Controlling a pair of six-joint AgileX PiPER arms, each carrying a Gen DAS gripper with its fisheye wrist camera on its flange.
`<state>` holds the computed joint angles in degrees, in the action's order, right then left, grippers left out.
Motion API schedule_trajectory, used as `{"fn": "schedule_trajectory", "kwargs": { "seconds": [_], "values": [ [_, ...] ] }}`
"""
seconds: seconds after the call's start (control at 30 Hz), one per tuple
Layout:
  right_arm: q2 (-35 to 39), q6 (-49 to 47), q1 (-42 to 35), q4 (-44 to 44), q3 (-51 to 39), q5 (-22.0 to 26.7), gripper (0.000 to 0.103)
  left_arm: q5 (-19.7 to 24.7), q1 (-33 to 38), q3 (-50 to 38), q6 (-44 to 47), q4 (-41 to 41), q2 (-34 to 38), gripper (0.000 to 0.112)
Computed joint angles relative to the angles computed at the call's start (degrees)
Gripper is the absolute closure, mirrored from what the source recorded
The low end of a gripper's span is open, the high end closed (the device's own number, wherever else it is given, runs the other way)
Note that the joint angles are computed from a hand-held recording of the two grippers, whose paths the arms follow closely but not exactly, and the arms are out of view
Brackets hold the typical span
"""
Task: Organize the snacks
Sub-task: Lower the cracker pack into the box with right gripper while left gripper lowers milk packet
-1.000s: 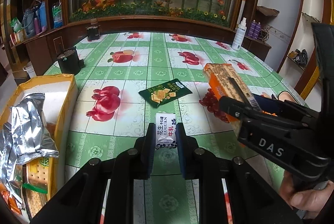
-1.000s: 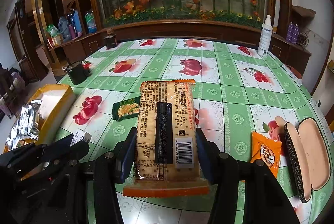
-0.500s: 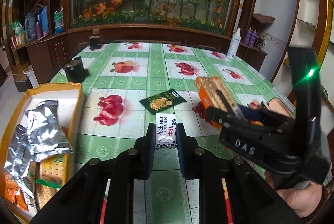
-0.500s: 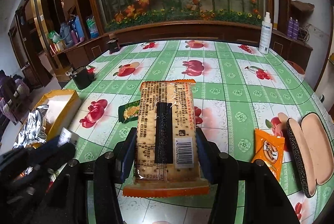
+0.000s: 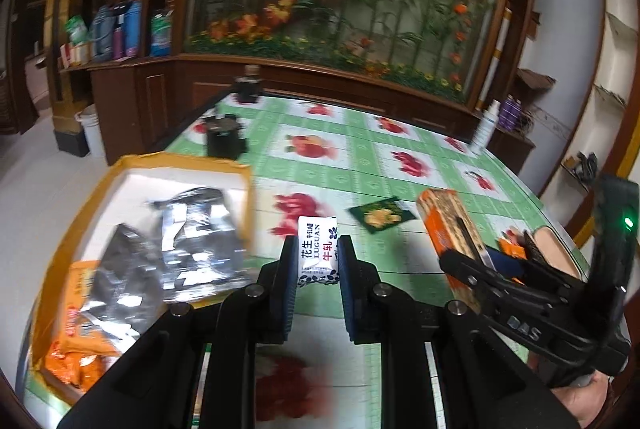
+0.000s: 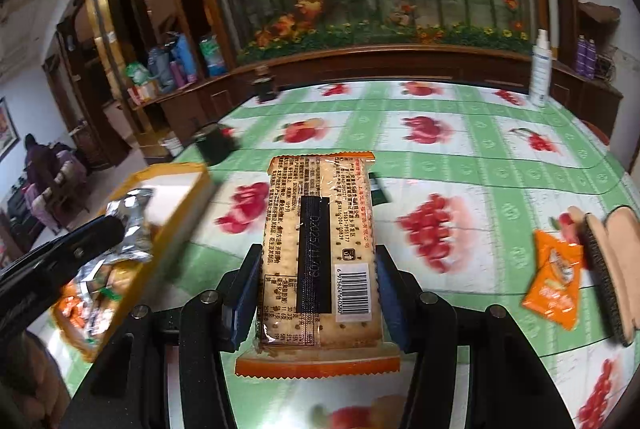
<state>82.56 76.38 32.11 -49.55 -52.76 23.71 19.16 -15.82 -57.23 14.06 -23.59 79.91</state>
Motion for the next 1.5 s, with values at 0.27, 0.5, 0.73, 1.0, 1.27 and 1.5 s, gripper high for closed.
{"fn": "schedule_trajectory", "kwargs": {
  "seconds": [0.27,0.5,0.73,1.0,1.27,1.5],
  "values": [
    [4.5,1.2,9.5,-1.7,-5.0,0.4,0.045,3.5,14.5,2.4,17.5,-15.6,0.5,0.094],
    [11.7,-9.7,13.7,7.8,-13.6,-0.3,0.045,5.8,22.7,3.7,27.2,-23.8,2.2,0.094],
    [20.9,-23.9,13.3,21.3,-25.5,3.8,0.045,5.9,24.5,5.7,33.7,-28.3,1.1,0.094],
    [30.3,-27.8,13.3,21.4,-39.9,9.7,0.045,5.8,25.9,6.9,38.4,-31.7,0.4,0.094],
    [42.2,-39.4,10.5,32.8,-59.3,16.2,0.045,6.6,27.4,7.5,41.3,-33.8,0.1,0.094],
    [50.1,-44.0,10.4,34.8,-74.0,24.4,0.045,-1.4,21.9,9.9,36.7,-28.3,-1.6,0.094]
  ]
}}
